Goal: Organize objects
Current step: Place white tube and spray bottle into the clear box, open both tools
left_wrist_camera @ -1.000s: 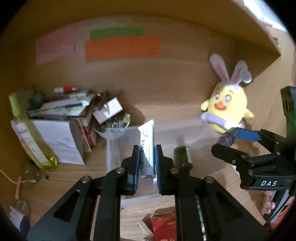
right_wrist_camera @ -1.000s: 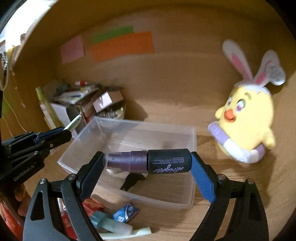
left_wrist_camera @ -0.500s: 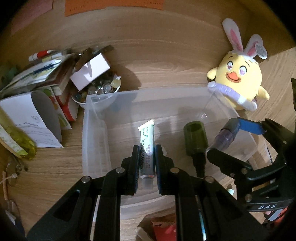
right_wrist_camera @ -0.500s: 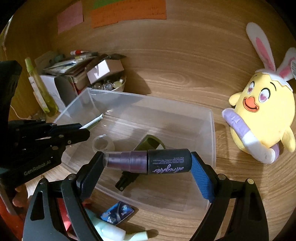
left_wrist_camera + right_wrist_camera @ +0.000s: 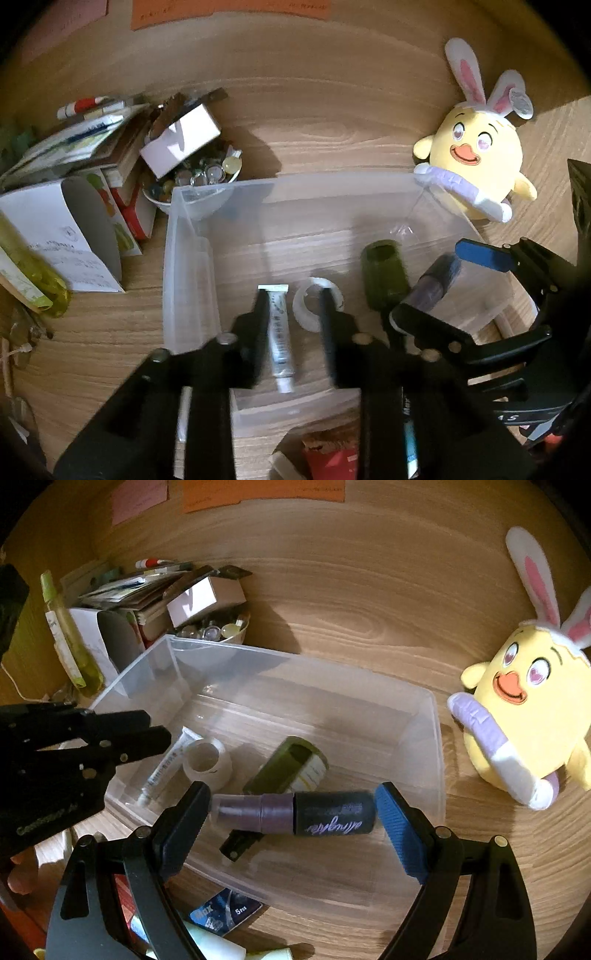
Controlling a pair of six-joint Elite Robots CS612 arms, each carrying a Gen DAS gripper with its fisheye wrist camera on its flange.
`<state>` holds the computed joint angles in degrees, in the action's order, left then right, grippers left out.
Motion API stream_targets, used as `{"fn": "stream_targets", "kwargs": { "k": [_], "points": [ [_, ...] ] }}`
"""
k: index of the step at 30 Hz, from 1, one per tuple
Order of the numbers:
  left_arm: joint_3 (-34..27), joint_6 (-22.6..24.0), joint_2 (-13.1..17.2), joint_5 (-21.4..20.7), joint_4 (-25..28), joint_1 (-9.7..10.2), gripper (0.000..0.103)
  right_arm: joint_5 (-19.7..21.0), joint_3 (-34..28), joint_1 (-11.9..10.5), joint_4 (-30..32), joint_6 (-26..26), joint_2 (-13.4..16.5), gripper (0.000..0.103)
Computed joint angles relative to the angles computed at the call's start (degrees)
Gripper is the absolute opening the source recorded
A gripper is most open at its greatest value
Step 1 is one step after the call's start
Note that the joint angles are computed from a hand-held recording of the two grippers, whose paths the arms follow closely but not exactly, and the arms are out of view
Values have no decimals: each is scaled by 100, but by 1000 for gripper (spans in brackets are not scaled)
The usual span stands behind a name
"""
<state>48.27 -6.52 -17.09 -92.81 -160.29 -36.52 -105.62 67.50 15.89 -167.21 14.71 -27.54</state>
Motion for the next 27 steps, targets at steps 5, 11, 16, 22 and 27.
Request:
{"fn": "stream_targets", "kwargs": {
  "k": [5,11,16,22,27],
  "points": [
    [311,49,-162,102,-425,-30,54,-189,86,57,-152,-204,-50,90],
    [826,69,-442,337,-1048,-76,73,-232,382,92,-517,-274,-196,91],
    [1335,89,-689,540,-1579,-132,91,-217,743,121,-940,-231,-376,92],
    [1865,281,-896,775,-1880,-220,92,-209,1144,192,-1411,-257,-532,95],
    [2182,252,-980,825,-1908,-243,93,-112,1334,249,-1526,-315,-545,95]
  ]
}}
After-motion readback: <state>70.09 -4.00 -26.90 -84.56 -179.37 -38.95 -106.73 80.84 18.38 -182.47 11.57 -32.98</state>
